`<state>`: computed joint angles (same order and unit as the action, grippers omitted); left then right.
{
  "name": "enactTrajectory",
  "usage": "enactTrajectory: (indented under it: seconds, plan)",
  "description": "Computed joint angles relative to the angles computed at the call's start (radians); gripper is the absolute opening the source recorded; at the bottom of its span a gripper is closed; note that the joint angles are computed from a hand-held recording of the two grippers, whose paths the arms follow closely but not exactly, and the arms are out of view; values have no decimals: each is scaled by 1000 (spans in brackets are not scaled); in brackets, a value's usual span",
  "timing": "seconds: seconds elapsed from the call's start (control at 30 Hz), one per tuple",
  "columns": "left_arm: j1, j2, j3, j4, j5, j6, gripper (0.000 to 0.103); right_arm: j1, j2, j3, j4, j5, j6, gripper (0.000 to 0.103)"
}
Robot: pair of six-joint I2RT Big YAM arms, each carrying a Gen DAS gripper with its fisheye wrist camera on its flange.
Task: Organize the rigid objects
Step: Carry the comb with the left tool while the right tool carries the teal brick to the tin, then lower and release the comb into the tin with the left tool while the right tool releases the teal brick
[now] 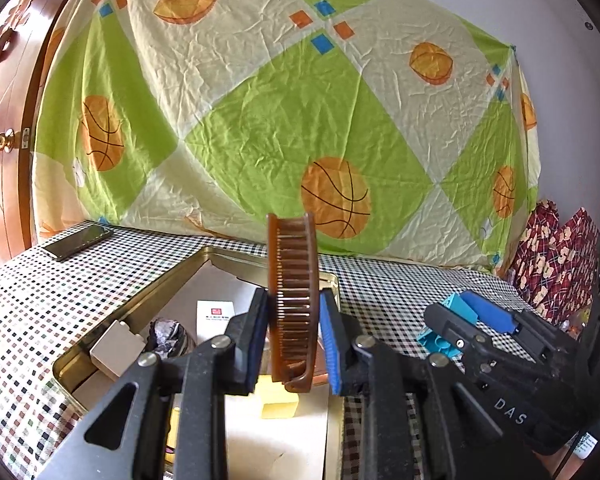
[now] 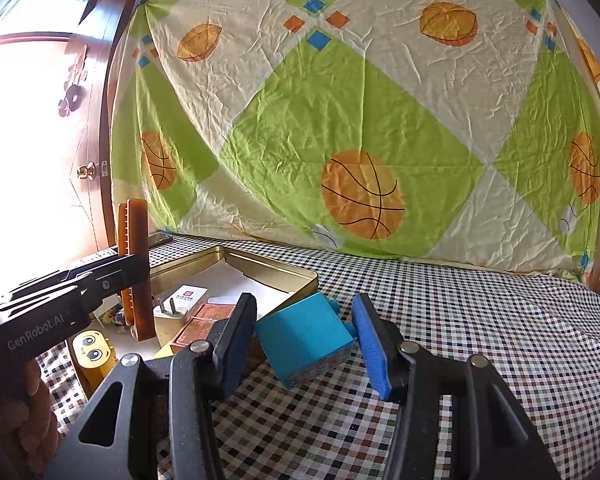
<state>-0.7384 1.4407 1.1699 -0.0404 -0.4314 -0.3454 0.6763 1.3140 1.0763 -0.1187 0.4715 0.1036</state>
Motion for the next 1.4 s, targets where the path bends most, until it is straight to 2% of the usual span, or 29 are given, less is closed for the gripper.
enactTrajectory:
  seconds: [0.63, 1.0, 1.2, 1.33, 1.4]
  plan:
    - [44, -27, -32, -3, 20, -26, 24, 41, 67, 56, 21, 28, -63, 52]
    - [70, -18, -23, -65, 21, -35, 24, 56, 110, 114, 2, 3, -67, 52]
    - [85, -9, -6, -111, 24, -41, 24, 60, 155, 193, -43, -71, -58, 52]
    - [106, 3, 18, -165, 64, -64, 23, 59, 202, 251, -81, -94, -53, 52]
    - [125, 8, 24, -183, 112, -89, 24, 50, 222, 275, -102, -121, -37, 53]
